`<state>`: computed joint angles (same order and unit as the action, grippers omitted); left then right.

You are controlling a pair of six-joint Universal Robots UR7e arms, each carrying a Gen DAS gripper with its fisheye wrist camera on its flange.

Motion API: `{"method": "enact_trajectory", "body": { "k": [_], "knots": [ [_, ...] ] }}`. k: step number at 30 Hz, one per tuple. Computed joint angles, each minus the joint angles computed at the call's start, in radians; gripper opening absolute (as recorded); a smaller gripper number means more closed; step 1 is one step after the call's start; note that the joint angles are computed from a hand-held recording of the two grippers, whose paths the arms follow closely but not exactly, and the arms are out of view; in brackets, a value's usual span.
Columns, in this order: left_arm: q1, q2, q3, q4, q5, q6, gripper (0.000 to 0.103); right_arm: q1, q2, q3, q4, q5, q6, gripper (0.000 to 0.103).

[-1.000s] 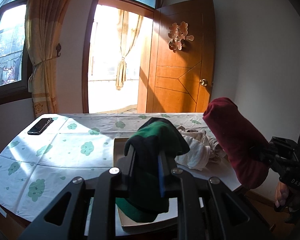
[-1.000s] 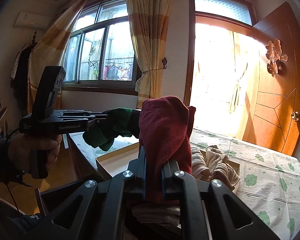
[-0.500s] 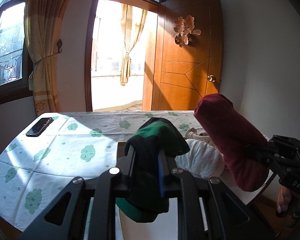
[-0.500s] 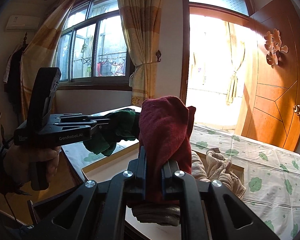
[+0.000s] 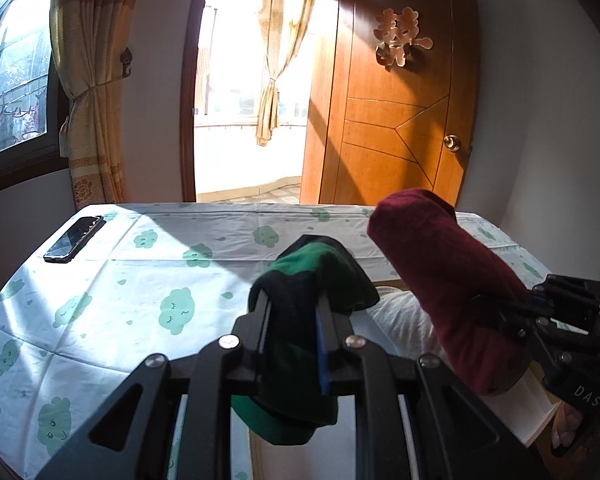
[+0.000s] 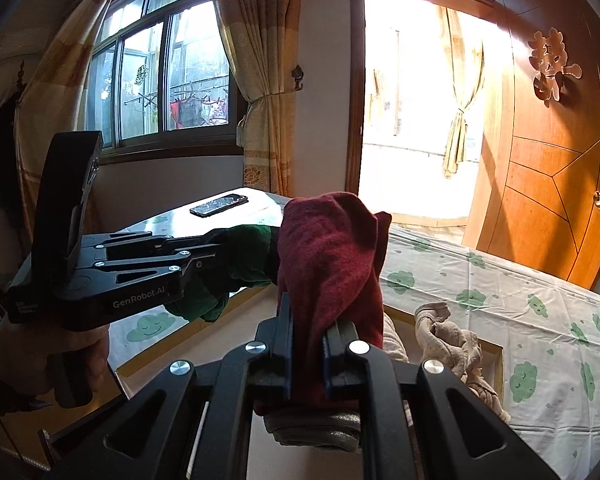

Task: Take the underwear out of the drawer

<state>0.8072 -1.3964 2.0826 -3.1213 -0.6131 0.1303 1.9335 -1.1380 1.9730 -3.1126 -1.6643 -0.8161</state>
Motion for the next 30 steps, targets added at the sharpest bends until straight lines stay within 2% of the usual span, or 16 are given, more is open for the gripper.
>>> {"method": "enact_trajectory", "body": {
  "k": [12, 20, 26, 30],
  "knots": [
    [0.08, 0.04, -0.112, 0.234, -0.052, -0.236, 0.016, 0.041, 0.128, -0.145, 0.095, -0.167, 0.097, 0.012],
    [0.092, 0.051, -0.139, 0.336, -0.07, -0.312, 0.016, 0.05, 0.19, -0.21, 0.173, -0.263, 0.137, 0.012],
    [0.104, 0.052, -0.152, 0.405, -0.085, -0.369, 0.02, 0.055, 0.209, -0.235, 0.225, -0.3, 0.146, 0.012],
    [0.1, 0.052, -0.149, 0.406, -0.082, -0.363, 0.022, 0.051, 0.212, -0.249, 0.265, -0.3, 0.164, 0.013]
  ]
}}
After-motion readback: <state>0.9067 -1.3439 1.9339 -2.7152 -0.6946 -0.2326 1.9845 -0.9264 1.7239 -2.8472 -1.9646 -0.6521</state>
